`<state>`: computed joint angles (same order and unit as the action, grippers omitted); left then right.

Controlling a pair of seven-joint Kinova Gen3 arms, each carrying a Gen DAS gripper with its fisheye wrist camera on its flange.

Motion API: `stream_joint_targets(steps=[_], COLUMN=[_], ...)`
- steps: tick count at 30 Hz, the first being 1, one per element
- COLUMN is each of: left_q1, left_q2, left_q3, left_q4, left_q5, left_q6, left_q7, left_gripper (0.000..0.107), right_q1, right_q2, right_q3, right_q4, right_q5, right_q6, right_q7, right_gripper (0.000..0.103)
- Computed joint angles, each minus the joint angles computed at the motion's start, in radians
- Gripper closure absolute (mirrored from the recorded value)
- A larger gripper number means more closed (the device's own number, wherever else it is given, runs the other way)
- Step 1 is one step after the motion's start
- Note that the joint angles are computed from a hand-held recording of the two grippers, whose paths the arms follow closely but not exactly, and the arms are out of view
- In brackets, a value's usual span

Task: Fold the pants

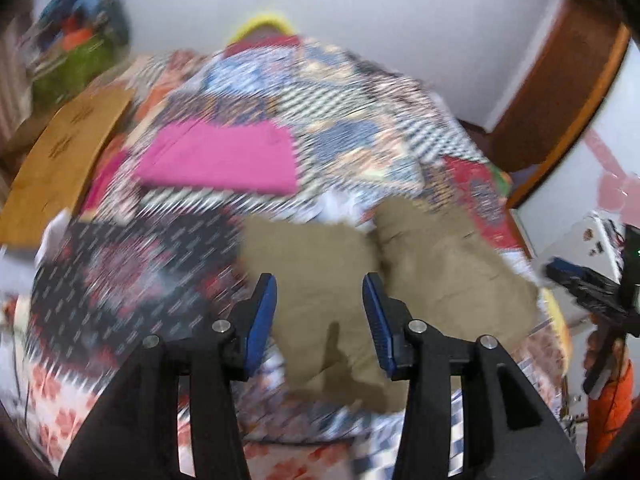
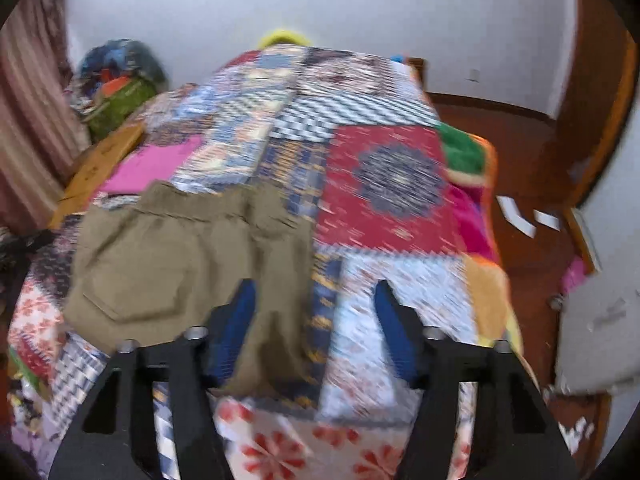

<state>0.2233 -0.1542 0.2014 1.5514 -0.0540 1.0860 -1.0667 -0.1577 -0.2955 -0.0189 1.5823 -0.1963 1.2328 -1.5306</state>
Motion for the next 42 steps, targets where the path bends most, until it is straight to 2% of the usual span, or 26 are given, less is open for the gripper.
stream_joint_targets(steps=[1,4,6,7,8,10,11,14,17,19,21,22,23,24,25,26,28,32,34,36,38,40,42], left_q1=[0.01,0.042,0.058,0.066,0.078,0.11,0.111,0.095,0.147,0.139,0.12,0.105,0.092,0.07,0.067,0.06,0.032,-0.007,-0.027,-0.039,-0.04,-0.034,-0.027], left_q2=[0.036,0.128,0.199,0.243,0.281,0.339,0.358,0.388,0.4,0.374,0.315,0.279,0.241,0.21,0.168,0.145,0.086,0.007,-0.022,-0.035,-0.056,-0.067,-0.083], left_q3=[0.006,0.003,-0.003,-0.005,-0.008,-0.035,-0.041,-0.046,-0.056,-0.057,-0.066,-0.07,-0.08,-0.071,-0.078,-0.066,-0.048,-0.079,-0.074,-0.055,-0.046,-0.042,-0.032], left_q4=[-0.034,-0.102,-0.151,-0.184,-0.212,-0.249,-0.262,-0.27,-0.287,-0.282,-0.253,-0.235,-0.216,-0.201,-0.179,-0.169,-0.132,-0.05,0.0,0.035,0.082,0.117,0.149], left_q5=[0.016,0.074,0.106,0.111,0.102,0.068,0.068,0.095,0.021,0.029,0.052,0.065,0.082,0.083,0.068,0.043,0.013,0.079,0.1,0.103,0.128,0.16,0.186], left_q6=[-0.011,-0.035,-0.018,0.007,0.03,0.066,0.083,0.108,0.134,0.132,0.107,0.095,0.087,0.083,0.078,0.075,0.078,0.104,0.099,0.104,0.089,0.071,0.046], left_q7=[-0.018,-0.089,-0.127,-0.137,-0.139,-0.13,-0.135,-0.172,-0.176,-0.178,-0.168,-0.167,-0.172,-0.166,-0.146,-0.121,-0.09,-0.067,-0.039,0.008,0.037,0.048,0.067], left_gripper=[0.064,0.064,0.076,0.088,0.094,0.098,0.102,0.102,0.102,0.102,0.097,0.091,0.081,0.073,0.057,0.045,0.04,0.03,0.025,0.017,0.016,0.016,0.016], right_q1=[-0.019,-0.048,-0.051,-0.064,-0.064,-0.083,-0.07,-0.07,-0.07,-0.055,-0.035,-0.027,-0.02,-0.016,-0.009,-0.003,0.008,0.005,0.007,0.004,0.001,-0.001,-0.007], right_q2=[0.024,0.086,0.136,0.173,0.199,0.246,0.266,0.304,0.303,0.293,0.269,0.246,0.22,0.202,0.174,0.145,0.102,0.08,0.062,0.052,0.048,0.038,0.023], right_q3=[0.011,0.002,-0.018,-0.016,-0.022,-0.033,-0.057,-0.063,-0.067,-0.054,-0.039,-0.034,-0.029,-0.025,-0.018,-0.014,-0.015,0.002,-0.007,-0.011,-0.022,-0.037,-0.016], right_q4=[-0.017,-0.056,-0.082,-0.099,-0.108,-0.124,-0.13,-0.112,-0.132,-0.15,-0.156,-0.154,-0.151,-0.145,-0.138,-0.13,-0.117,-0.096,-0.064,-0.036,-0.027,-0.008,0.025], right_q5=[-0.03,-0.065,-0.075,-0.083,-0.083,-0.036,-0.01,-0.009,-0.001,-0.032,-0.065,-0.071,-0.073,-0.075,-0.076,-0.074,-0.067,-0.069,-0.06,-0.06,-0.045,-0.026,-0.055], right_q6=[-0.002,-0.019,-0.017,-0.008,0.005,0.029,0.046,0.061,0.078,0.103,0.117,0.12,0.121,0.119,0.112,0.104,0.104,0.094,0.085,0.079,0.092,0.102,0.099], right_q7=[0.028,0.087,0.118,0.133,0.141,0.132,0.132,0.16,0.151,0.145,0.154,0.152,0.147,0.146,0.144,0.141,0.139,0.107,0.078,0.052,0.021,-0.016,-0.022], right_gripper=[0.065,0.066,0.067,0.068,0.069,0.078,0.078,0.078,0.078,0.078,0.076,0.071,0.068,0.06,0.053,0.051,0.048,0.041,0.033,0.032,0.03,0.023,0.023])
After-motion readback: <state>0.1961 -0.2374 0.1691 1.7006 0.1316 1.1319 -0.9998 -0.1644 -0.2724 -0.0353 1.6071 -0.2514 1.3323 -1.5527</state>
